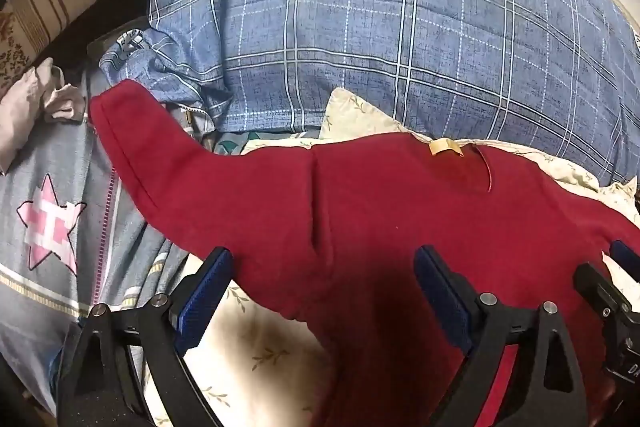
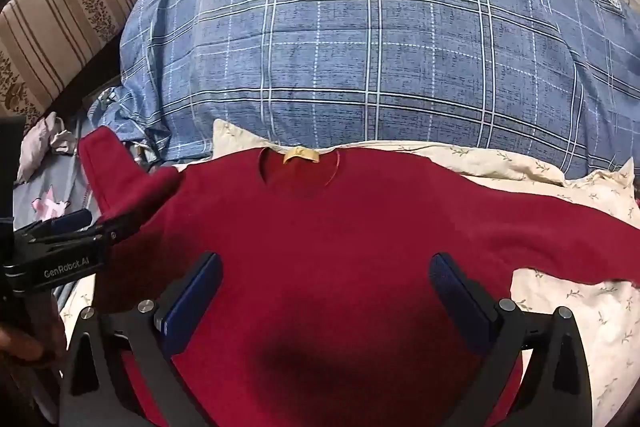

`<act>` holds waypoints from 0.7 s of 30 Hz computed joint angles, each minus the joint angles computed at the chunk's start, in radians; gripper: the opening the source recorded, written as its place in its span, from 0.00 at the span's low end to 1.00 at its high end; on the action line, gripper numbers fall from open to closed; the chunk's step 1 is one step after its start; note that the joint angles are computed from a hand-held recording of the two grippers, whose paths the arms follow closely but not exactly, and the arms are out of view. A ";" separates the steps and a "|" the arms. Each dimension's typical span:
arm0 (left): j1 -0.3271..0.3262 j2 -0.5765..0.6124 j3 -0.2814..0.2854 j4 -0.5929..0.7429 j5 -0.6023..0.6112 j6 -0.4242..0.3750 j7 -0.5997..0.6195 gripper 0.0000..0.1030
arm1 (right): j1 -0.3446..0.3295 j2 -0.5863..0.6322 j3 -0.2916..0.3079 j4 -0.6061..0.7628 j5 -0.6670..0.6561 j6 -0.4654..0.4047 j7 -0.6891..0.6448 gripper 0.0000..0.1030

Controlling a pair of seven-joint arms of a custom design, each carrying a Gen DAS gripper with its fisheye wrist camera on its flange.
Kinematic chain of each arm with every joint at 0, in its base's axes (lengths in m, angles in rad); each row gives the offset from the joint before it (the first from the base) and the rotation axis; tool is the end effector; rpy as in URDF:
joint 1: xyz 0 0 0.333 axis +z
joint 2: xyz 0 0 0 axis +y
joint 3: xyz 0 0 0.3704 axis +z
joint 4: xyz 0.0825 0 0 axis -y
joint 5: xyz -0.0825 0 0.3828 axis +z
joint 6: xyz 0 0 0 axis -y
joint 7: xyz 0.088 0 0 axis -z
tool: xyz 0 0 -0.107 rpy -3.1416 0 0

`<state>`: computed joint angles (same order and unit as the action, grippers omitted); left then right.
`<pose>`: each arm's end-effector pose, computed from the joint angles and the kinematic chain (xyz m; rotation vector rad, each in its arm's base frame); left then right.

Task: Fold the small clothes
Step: 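Position both grippers open over the red sweater's sleeve and body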

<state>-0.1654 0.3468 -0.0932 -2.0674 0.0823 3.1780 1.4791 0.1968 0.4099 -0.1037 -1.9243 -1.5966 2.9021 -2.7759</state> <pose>0.6346 -0.1695 0.4067 -1.5966 2.0180 -0.8487 0.6365 0.1259 0.3461 -1.4356 1.9960 -0.8641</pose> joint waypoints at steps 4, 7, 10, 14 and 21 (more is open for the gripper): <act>-0.056 0.016 0.060 0.016 0.016 0.007 -0.023 0.89 | -0.006 0.011 -0.002 0.009 -0.002 0.015 0.007 1.00; -0.070 0.019 0.076 0.010 0.019 0.020 -0.037 0.89 | -0.008 0.019 -0.007 0.013 0.011 0.029 0.001 1.00; -0.089 0.025 0.098 0.012 0.024 0.028 -0.044 0.89 | 0.001 0.032 -0.011 0.021 0.007 0.025 0.024 1.00; -0.109 0.027 0.121 0.003 0.025 0.046 -0.051 0.89 | -0.005 0.033 -0.010 0.019 -0.031 0.036 0.070 1.00; -0.132 0.026 0.142 -0.014 0.019 0.074 -0.034 0.89 | -0.009 0.044 -0.018 0.019 0.052 0.069 0.029 1.00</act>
<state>-0.2973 0.3729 0.0490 -2.0813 0.1018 3.2517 1.4447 0.1879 0.4541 -0.1217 -1.9055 -1.5449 2.9715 -2.7469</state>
